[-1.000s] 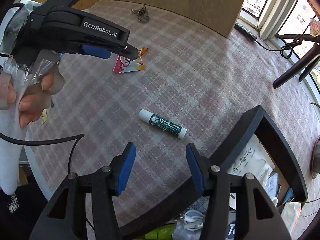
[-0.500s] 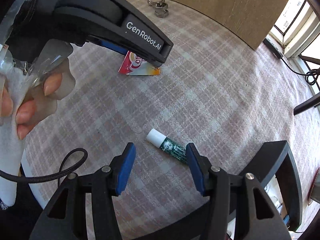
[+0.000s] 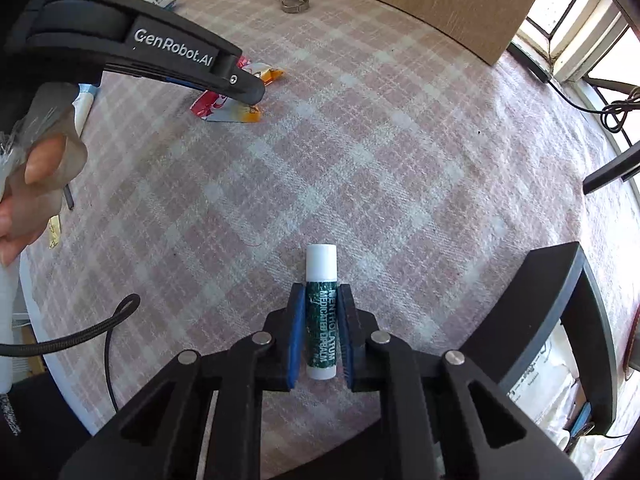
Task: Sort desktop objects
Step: 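Grasp the Coffee-mate sachet with the left tool while the right tool grasps the green stick, then carry the sachet and green stick into the tray and open both tools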
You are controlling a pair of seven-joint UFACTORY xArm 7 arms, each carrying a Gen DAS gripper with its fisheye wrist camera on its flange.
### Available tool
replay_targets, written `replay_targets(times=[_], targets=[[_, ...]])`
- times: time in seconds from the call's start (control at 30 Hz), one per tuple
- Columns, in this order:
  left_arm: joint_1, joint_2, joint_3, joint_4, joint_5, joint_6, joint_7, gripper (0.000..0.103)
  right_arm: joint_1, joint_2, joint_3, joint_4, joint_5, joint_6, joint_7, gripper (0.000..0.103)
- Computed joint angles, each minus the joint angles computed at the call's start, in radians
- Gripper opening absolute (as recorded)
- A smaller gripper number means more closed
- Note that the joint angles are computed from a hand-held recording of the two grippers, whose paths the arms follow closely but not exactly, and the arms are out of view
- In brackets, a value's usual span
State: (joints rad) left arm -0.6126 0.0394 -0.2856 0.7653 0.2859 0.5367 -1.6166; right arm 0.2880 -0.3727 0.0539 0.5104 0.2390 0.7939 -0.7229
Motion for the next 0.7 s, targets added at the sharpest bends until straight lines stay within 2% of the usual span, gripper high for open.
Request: replay_targets(times=[0.2, 0.4, 0.43, 0.47, 0.57, 0.67, 0.7], targets=[[0.001, -0.044, -0.011, -0.063, 0.0, -0.078, -0.055, 0.029, -0.023, -0.016, -0.066, 0.03, 0.128, 0.096, -0.016, 0.016], [0.0, -0.094, -0.039, -0.08, 0.032, -0.042, -0.111, 0.029, -0.072, -0.105, -0.11, 0.037, 0.212, 0.191, -0.027, 0.016], [-0.001, -0.102, -0.046, -0.077, 0.038, -0.031, -0.119, 0.029, -0.068, -0.121, -0.142, 0.038, 0.207, 0.205, -0.022, 0.016], [-0.003, -0.108, -0.053, -0.073, 0.041, -0.024, -0.123, 0.029, -0.105, -0.178, -0.133, 0.009, 0.217, 0.241, -0.022, 0.016], [-0.016, -0.103, -0.077, -0.024, 0.064, 0.025, -0.125, 0.029, -0.145, -0.215, -0.176, 0.032, 0.223, 0.296, -0.023, 0.016], [-0.027, -0.131, -0.078, -0.013, 0.056, 0.05, -0.066, 0.028, -0.191, -0.271, -0.2, 0.021, 0.215, 0.327, -0.018, 0.016], [-0.015, -0.107, -0.064, 0.028, 0.073, 0.048, -0.036, 0.028, -0.207, -0.291, -0.203, 0.008, 0.21, 0.326, -0.012, 0.016]])
